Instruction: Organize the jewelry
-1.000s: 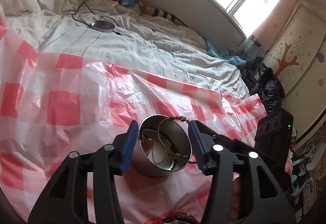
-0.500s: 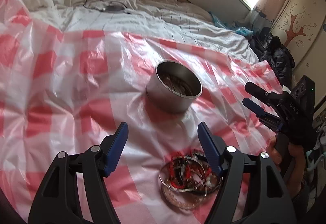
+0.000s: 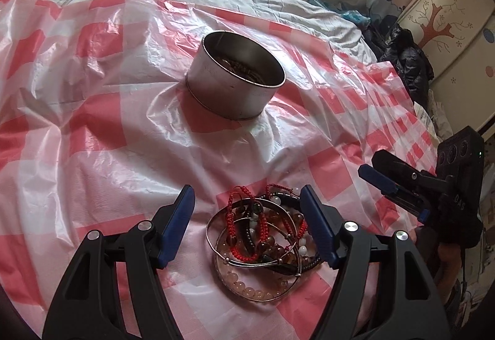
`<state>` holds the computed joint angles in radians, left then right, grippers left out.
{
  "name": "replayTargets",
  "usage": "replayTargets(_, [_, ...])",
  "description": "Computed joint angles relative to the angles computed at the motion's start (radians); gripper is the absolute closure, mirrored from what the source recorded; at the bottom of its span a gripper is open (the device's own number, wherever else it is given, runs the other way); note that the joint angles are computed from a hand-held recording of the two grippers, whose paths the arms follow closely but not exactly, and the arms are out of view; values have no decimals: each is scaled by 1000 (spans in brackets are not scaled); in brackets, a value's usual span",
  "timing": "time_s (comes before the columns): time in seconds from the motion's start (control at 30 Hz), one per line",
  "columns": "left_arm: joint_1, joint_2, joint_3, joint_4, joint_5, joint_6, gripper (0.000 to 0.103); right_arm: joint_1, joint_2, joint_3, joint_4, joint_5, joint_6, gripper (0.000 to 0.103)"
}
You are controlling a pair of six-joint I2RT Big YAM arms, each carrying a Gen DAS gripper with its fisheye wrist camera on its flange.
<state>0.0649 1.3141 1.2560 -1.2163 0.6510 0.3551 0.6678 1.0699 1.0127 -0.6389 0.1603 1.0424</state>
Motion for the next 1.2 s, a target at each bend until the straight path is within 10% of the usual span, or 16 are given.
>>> replayTargets(0.13, [-27,-1,-10,-8,-39,40,48,-20,-3,-12,29,-59,8,25])
replayTargets(0.23, [-27,-3,-13,4,-70,49,94,-21,6,-9,40,-109,-5,25])
replayTargets(0.6, [119,-4,58,49,232,-67,101,-70,29,-74,227,-436,75,25])
replayTargets(0.83, [146,15,78,48,249,-115,101,-71,60,-83,271,-544,113,27])
replayTargets(1.2, [141,1,63,59,259,-123,100,-75,55,-105,264,-493,128,86])
